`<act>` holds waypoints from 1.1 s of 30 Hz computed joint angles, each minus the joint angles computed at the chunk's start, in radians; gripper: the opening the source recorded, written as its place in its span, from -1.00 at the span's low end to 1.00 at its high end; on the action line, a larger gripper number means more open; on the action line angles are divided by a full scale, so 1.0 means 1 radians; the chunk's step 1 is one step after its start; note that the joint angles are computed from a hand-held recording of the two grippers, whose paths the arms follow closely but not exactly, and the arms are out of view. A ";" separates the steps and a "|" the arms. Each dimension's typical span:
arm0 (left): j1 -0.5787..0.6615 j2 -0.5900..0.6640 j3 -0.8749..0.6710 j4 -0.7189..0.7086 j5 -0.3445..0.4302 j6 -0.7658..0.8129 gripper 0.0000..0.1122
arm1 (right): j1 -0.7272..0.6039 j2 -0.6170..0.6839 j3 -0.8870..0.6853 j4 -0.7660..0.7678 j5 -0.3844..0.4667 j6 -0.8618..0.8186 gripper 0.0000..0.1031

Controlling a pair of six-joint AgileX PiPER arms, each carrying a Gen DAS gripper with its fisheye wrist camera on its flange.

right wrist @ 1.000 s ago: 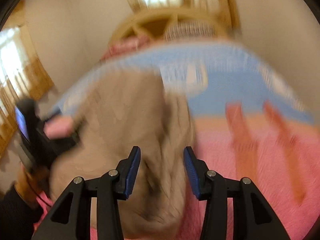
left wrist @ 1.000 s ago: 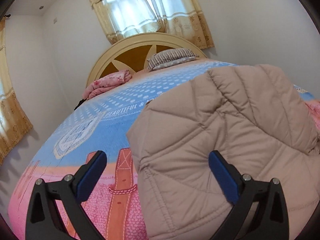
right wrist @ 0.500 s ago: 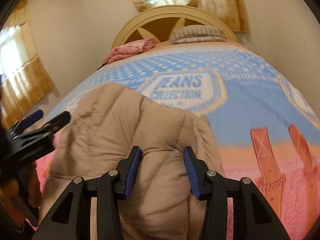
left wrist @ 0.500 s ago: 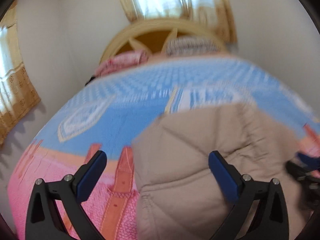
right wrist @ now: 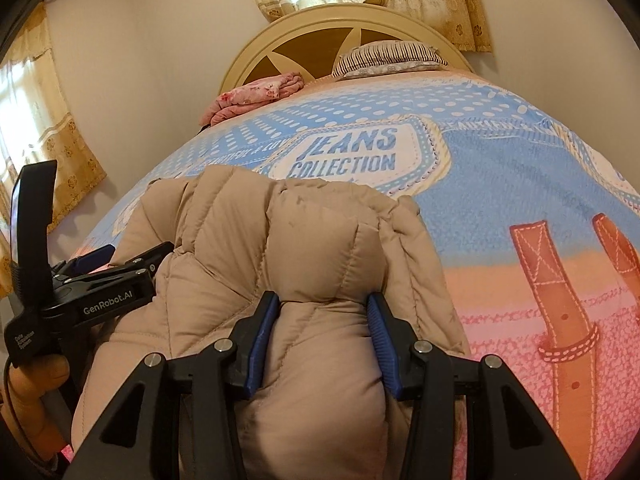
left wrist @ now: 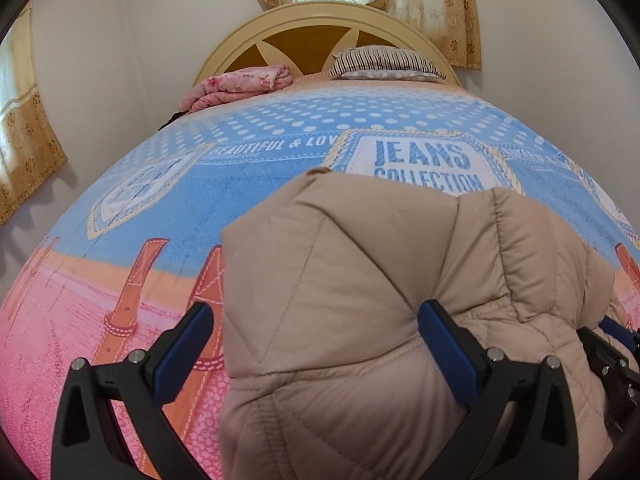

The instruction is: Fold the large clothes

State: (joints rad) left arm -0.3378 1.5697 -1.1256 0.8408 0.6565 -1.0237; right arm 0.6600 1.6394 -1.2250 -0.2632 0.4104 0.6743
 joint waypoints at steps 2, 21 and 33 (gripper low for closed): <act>-0.001 0.006 0.000 -0.003 -0.002 -0.001 0.84 | -0.006 0.004 0.003 0.018 -0.006 -0.016 -0.11; 0.015 0.022 0.025 -0.011 -0.051 -0.016 0.84 | -0.017 0.025 0.010 0.050 -0.015 -0.046 -0.11; 0.011 0.031 0.023 -0.007 -0.053 -0.030 0.84 | -0.025 0.041 0.002 0.084 -0.013 -0.080 -0.10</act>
